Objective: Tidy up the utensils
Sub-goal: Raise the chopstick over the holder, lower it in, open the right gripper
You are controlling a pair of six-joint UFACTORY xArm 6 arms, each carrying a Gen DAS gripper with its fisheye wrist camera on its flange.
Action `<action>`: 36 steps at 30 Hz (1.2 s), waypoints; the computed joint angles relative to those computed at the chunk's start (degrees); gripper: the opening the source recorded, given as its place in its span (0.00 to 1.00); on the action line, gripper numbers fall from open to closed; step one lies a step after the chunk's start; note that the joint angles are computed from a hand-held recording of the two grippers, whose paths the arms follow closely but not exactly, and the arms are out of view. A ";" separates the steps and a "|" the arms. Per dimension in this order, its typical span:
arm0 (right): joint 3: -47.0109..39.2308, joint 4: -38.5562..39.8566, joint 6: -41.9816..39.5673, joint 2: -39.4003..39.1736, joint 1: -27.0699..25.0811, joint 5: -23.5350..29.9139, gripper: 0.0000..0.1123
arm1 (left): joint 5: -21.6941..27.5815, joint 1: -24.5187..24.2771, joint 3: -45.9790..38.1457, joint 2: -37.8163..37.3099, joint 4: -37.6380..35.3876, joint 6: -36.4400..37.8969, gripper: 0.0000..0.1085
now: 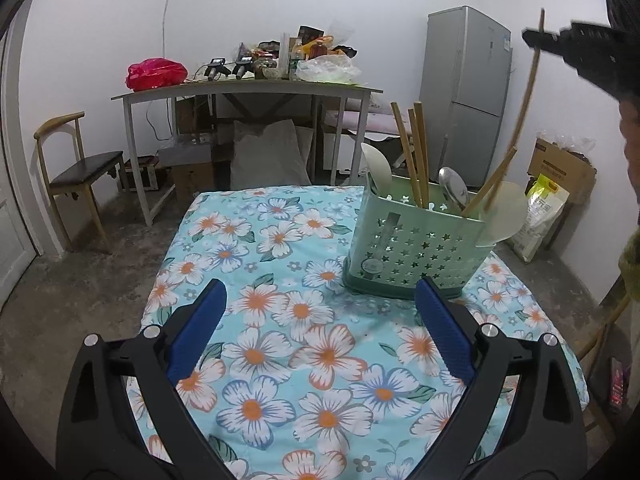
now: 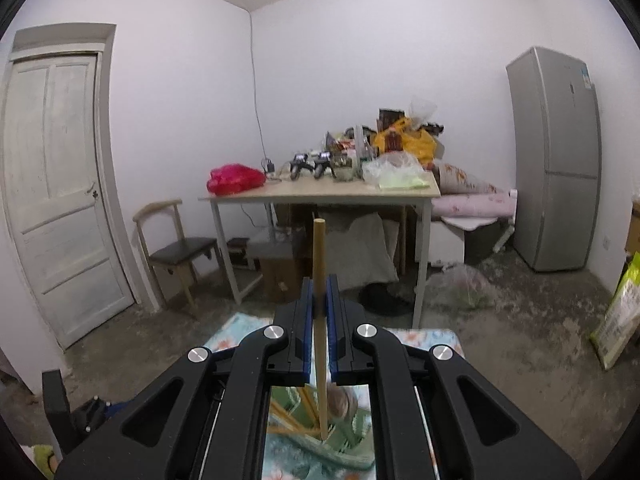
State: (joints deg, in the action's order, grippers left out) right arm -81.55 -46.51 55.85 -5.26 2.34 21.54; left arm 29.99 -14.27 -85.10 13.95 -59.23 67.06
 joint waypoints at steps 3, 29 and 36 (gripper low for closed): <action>-2.85 -0.94 -0.42 2.02 -0.15 -0.38 0.06 | -0.23 -0.04 0.13 -0.16 0.23 -0.68 0.85; 12.01 -9.98 16.18 -4.31 -2.70 -8.99 0.48 | -2.73 -0.96 -0.65 0.54 2.83 -6.47 0.85; 21.64 -19.45 31.51 -11.11 2.70 -0.88 0.62 | -5.15 -2.28 -0.51 0.59 6.97 -9.22 0.85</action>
